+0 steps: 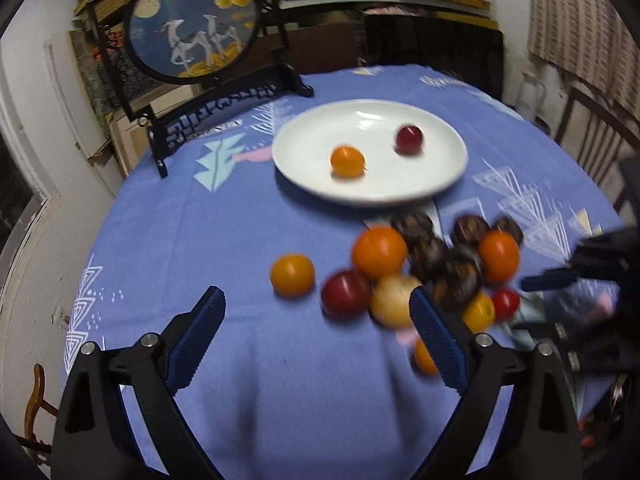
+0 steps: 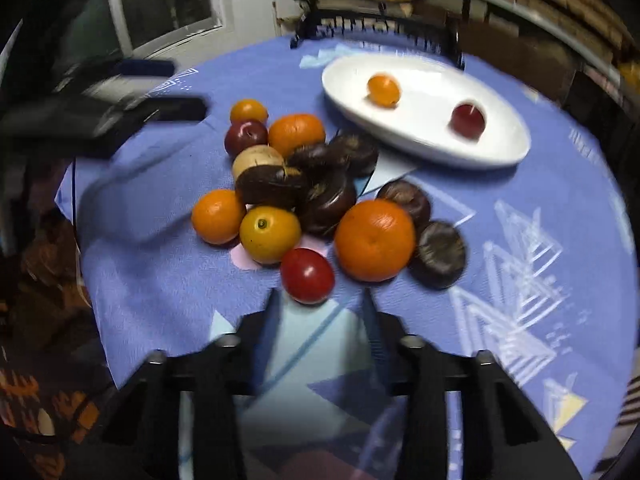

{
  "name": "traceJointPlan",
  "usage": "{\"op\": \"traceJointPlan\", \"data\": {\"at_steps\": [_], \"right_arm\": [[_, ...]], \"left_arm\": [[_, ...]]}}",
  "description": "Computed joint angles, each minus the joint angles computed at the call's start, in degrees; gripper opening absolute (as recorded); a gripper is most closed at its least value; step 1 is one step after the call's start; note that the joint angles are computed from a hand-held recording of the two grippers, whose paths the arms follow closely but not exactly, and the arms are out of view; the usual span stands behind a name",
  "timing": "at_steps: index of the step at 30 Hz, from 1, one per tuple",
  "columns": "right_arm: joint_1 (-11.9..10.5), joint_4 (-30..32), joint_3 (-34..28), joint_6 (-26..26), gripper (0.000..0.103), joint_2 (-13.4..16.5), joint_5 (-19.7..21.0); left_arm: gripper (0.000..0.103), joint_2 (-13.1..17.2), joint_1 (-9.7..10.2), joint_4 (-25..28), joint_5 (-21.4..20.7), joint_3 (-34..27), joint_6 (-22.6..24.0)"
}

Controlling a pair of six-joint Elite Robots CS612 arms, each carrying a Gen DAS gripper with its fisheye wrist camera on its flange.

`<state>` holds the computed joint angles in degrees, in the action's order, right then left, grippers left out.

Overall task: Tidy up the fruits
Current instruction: 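Grasp an orange tomato with the left tool while the right tool grasps a red tomato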

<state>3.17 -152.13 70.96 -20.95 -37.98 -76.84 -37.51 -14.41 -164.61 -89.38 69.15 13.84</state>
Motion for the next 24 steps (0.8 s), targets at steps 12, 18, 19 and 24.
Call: {"op": "traceJointPlan", "data": {"at_steps": [12,18,19,24], "right_arm": [[-0.5,-4.0,1.3,1.3,0.027,-0.4,1.8],[-1.7,-5.9,3.6,3.5,0.027,-1.5,2.1],[-1.8,-5.9,3.8,3.8,0.027,-1.6,2.5],[-1.8,-5.5,3.2,4.2,0.027,-1.1,3.2]], "left_arm": [[0.091,-0.5,-1.19,4.0,-4.5,3.0,5.3],[0.059,0.8,-1.38,6.8,-5.8,0.7,5.5],[0.048,0.9,-1.26,8.0,-7.2,0.3,5.9],[0.046,1.9,-1.41,11.6,-7.5,-1.5,5.0]]}}
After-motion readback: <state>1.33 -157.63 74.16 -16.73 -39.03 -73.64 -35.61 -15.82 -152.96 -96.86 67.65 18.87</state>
